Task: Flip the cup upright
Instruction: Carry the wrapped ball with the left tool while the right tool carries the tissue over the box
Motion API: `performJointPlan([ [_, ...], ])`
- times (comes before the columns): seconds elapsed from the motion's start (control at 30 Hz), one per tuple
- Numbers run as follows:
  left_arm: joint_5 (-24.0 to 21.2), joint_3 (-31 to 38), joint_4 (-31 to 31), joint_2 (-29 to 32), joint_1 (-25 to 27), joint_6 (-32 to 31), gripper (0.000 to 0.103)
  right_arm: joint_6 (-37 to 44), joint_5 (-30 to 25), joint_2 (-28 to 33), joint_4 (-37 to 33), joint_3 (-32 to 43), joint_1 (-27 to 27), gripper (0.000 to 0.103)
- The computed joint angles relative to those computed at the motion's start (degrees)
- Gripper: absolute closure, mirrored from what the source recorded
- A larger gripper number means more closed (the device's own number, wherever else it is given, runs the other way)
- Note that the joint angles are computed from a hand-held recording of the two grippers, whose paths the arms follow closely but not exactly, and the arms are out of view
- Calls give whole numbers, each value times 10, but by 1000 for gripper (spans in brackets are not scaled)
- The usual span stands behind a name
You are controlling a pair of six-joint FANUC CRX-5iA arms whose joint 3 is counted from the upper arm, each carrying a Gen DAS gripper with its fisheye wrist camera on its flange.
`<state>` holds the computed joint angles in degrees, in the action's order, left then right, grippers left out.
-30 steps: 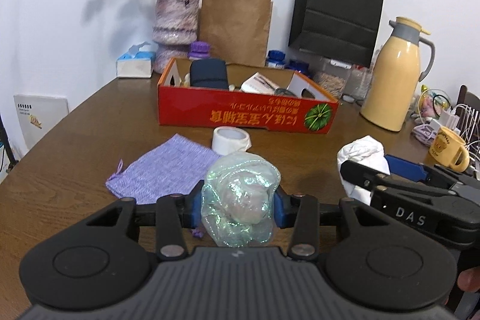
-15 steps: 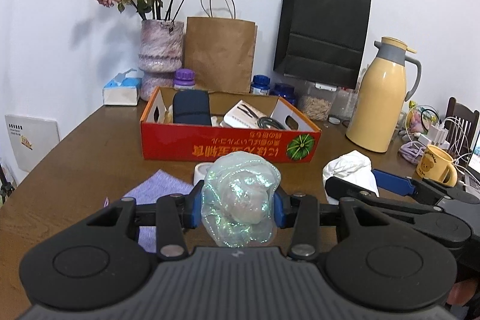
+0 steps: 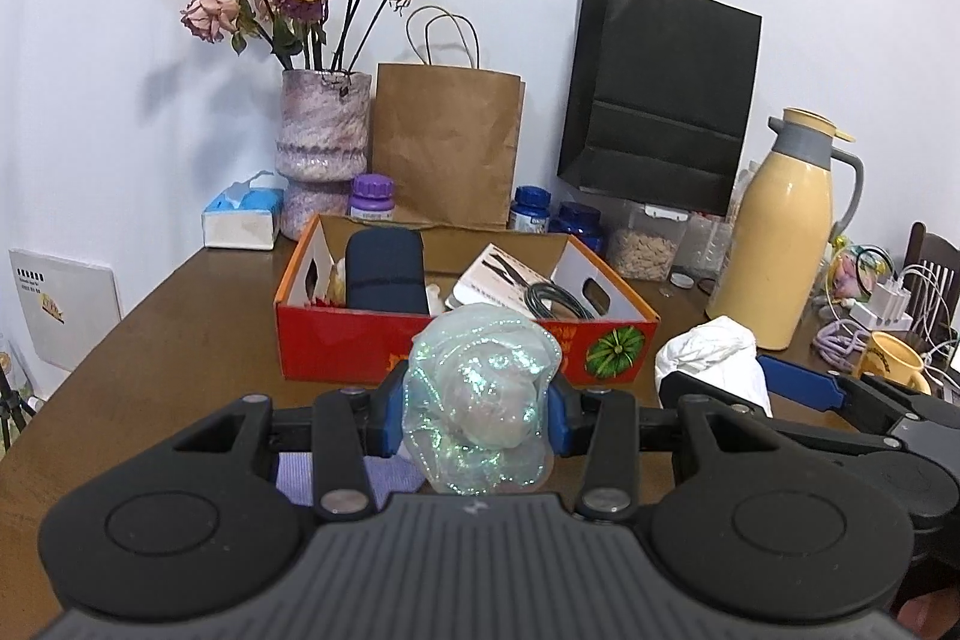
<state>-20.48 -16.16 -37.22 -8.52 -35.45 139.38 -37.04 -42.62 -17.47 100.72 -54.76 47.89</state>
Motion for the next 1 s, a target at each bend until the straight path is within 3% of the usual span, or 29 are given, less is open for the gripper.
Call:
performJointPlan([
  [0.6,8,87,15,80,26,-3,60,-22,74,51,77,61,-103,35],
  [1.0,-12,161,-4,144,32,17,60,-101,149,104,184,114,-203,35],
])
